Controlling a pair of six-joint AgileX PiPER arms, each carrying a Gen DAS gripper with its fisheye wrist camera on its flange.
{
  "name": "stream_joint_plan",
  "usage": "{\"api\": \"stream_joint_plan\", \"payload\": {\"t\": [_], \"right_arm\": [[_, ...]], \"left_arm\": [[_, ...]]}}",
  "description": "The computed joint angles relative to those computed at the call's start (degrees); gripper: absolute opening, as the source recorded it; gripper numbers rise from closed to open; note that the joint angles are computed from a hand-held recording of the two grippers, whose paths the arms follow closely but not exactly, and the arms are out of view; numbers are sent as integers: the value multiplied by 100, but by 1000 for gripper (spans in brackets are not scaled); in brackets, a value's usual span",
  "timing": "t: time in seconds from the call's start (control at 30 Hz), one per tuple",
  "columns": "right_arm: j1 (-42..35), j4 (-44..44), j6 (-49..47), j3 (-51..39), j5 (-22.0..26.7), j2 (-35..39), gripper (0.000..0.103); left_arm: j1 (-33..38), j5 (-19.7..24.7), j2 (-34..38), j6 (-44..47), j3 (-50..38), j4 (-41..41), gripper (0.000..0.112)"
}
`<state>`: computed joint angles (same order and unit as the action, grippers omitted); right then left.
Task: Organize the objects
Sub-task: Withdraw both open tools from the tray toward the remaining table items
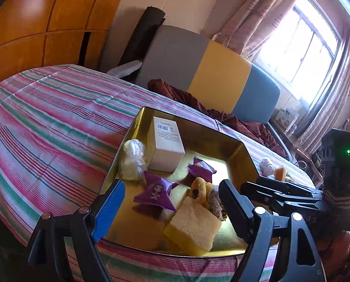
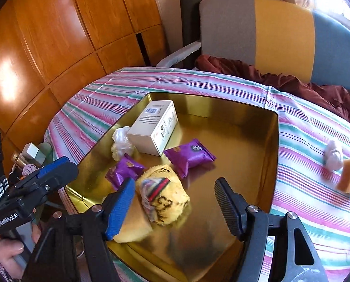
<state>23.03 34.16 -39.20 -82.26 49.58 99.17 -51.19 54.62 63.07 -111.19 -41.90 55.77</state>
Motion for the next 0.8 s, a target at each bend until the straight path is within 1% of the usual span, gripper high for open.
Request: {"api": "stream_joint_plan", "payload": {"t": [0.13, 0.23, 0.3, 0.43, 0.53, 0.67, 0.8], "right_arm": [[-88, 3, -22, 222, -160, -177, 71], [-177, -203, 79, 410, -353, -342, 71], [-338, -174, 32, 448, -299, -383, 71], [-762, -143, -76, 510, -195, -422, 71], [-1128, -170, -232, 588, -139, -470, 71], [-1769, -333, -474, 606, -35, -441, 71], [-2413, -577, -586, 455, 27, -257, 71]], "left_arm": [[-174, 68, 123, 5, -88, 56, 83], [-211, -25, 269, 138, -184, 7, 83], [-232, -132, 367, 225, -239, -26, 83], [-331, -370, 612, 292, -367, -58, 83], [-410, -681, 857, 415, -510, -113, 83], [-607, -805, 1252, 683, -895, -79, 83], [-618, -1205, 1685, 1035, -1326, -240, 83]]}}
